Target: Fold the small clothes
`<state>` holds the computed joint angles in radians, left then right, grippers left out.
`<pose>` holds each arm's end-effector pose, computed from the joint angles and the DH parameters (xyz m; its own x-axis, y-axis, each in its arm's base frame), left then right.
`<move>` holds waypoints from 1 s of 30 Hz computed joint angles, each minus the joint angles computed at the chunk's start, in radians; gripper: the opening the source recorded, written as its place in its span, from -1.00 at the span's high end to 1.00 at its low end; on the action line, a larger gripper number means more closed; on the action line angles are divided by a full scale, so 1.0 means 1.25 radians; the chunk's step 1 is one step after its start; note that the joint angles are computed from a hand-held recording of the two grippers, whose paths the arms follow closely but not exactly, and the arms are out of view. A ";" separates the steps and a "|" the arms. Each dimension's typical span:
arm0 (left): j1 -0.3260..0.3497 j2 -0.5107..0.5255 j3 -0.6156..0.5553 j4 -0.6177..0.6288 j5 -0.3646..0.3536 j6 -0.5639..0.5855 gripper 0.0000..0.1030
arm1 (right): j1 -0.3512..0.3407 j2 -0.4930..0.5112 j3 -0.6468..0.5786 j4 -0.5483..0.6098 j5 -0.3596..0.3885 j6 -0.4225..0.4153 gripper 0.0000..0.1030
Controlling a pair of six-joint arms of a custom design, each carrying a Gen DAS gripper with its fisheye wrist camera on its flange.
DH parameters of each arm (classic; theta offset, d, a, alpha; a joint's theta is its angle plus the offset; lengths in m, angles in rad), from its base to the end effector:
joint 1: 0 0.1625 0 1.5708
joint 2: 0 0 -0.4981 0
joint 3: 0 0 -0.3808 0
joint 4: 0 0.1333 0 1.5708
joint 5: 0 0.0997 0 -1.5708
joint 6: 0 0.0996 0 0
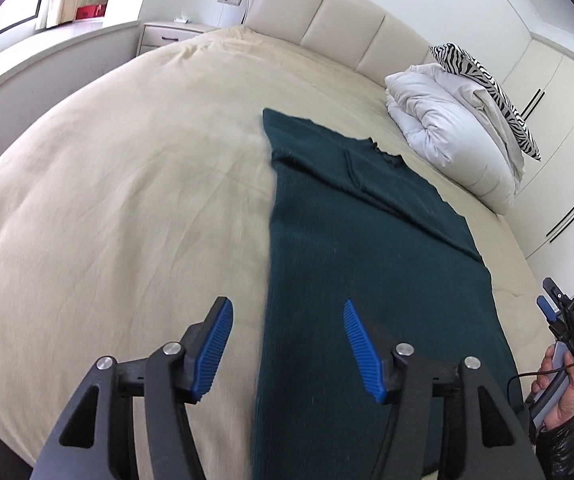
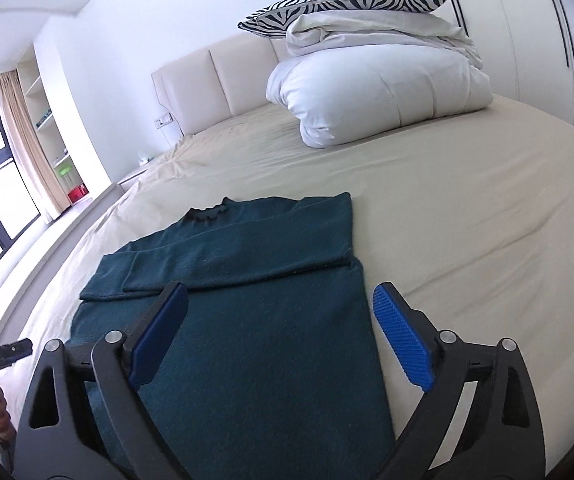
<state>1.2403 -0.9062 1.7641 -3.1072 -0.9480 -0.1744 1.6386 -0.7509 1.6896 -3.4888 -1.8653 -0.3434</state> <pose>-0.0411 -0.7097 0.2661 -0.9175 -0.2092 -0.3383 0.0949 0.7109 -0.6969 0.1532 -0.7151 0.2247 -0.9017 -0.0220 0.4319 -0.3625 0.5830 -0.7271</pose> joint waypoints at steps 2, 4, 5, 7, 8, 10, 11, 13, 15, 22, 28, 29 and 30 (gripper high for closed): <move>0.000 -0.021 0.045 0.007 -0.019 -0.029 -0.18 | 0.005 -0.020 0.043 -0.017 -0.007 0.002 -0.84; 0.003 -0.037 0.079 0.017 -0.049 -0.056 -0.18 | 0.006 -0.036 0.076 -0.027 -0.006 0.006 -0.84; 0.005 -0.042 0.091 0.022 -0.069 -0.068 -0.18 | 0.006 -0.043 0.088 -0.029 -0.010 0.009 -0.84; 0.012 -0.051 0.116 0.029 -0.102 -0.090 -0.17 | 0.002 -0.063 0.109 -0.009 -0.005 0.025 -0.84; 0.015 -0.053 0.121 0.036 -0.115 -0.098 -0.17 | -0.004 -0.069 0.114 0.007 0.008 0.034 -0.84; 0.020 -0.059 0.127 0.054 -0.142 -0.109 -0.16 | -0.016 -0.087 0.126 0.046 0.027 0.060 -0.84; 0.020 -0.063 0.130 0.061 -0.150 -0.112 -0.16 | -0.021 -0.096 0.136 0.053 0.033 0.069 -0.84; 0.024 -0.072 0.137 0.069 -0.174 -0.118 -0.15 | -0.037 -0.120 0.157 0.083 0.061 0.096 -0.84; 0.031 -0.080 0.143 0.077 -0.203 -0.123 -0.06 | -0.057 -0.149 0.182 0.120 0.096 0.129 -0.84; 0.043 -0.098 0.162 0.092 -0.237 -0.151 0.37 | -0.124 -0.234 0.235 0.286 0.189 0.182 -0.63; 0.040 -0.095 0.156 0.103 -0.225 -0.161 0.83 | -0.156 -0.275 0.246 0.390 0.142 0.220 -0.37; 0.039 -0.094 0.155 0.106 -0.222 -0.159 0.84 | -0.162 -0.279 0.246 0.407 0.143 0.227 -0.33; 0.039 -0.093 0.151 0.110 -0.219 -0.158 0.85 | -0.170 -0.286 0.246 0.434 0.148 0.233 -0.31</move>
<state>1.2886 -1.0220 1.9534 -2.9693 -1.2213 -0.3718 1.4258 -1.1080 1.9975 -2.9465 -1.6802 -0.0516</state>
